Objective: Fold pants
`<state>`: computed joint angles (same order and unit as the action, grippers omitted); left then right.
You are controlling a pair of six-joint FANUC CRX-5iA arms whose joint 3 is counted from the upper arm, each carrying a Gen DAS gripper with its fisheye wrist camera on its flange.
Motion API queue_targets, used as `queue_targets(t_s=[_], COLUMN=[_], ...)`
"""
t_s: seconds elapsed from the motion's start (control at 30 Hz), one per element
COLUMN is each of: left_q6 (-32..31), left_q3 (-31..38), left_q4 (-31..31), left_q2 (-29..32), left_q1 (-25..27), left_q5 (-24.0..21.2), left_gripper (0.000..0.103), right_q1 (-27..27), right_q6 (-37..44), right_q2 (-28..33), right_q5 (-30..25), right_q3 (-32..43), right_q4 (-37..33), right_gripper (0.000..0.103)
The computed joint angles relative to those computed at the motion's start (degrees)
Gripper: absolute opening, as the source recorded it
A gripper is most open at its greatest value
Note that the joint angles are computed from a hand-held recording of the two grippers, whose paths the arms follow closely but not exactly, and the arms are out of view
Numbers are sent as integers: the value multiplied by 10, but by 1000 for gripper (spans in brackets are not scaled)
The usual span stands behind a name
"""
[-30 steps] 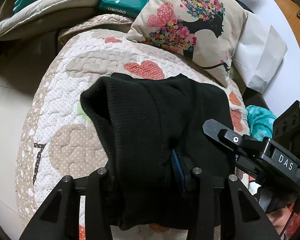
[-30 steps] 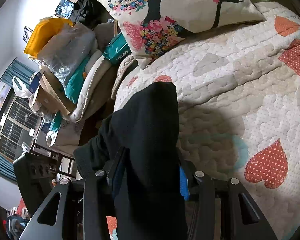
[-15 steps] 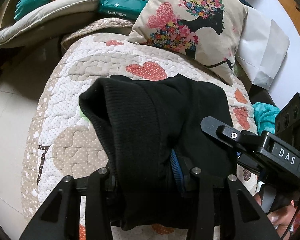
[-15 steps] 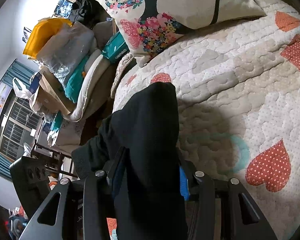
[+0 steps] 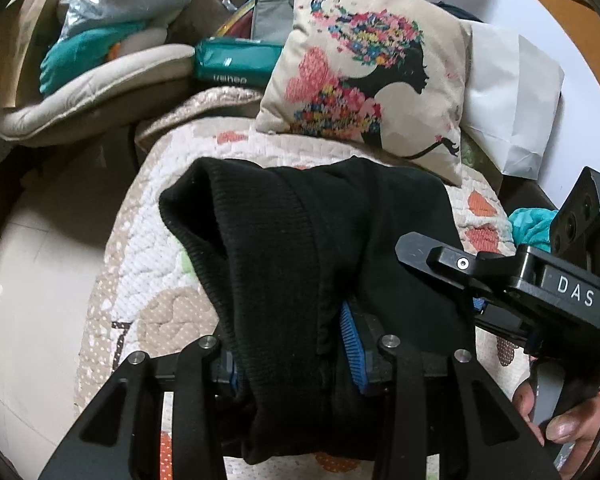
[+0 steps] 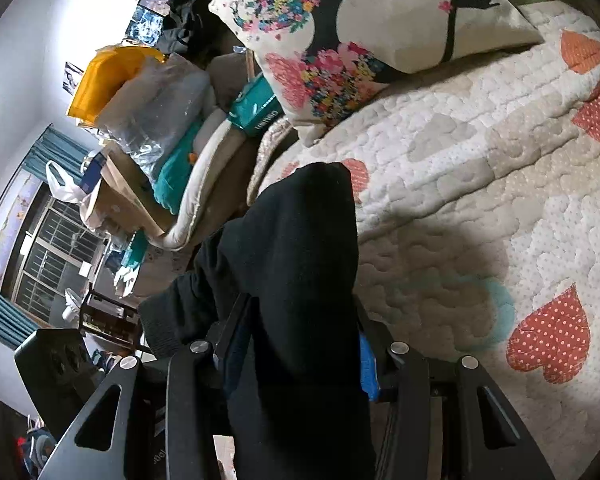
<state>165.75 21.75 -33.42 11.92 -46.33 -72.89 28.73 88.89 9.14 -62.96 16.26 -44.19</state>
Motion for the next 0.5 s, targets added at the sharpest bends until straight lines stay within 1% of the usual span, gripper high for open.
queue_targets(t_s=[0.5], left_q6=[6], left_q3=[18], left_q4=[-37], left_q2=[2], left_q1=[-22], left_q5=[-26], left_gripper=[39], right_q1=[-4], right_q6=[6], right_q2=[-13], right_q5=[5], right_q3=[-6], right_q4=[-19], right_gripper=[51])
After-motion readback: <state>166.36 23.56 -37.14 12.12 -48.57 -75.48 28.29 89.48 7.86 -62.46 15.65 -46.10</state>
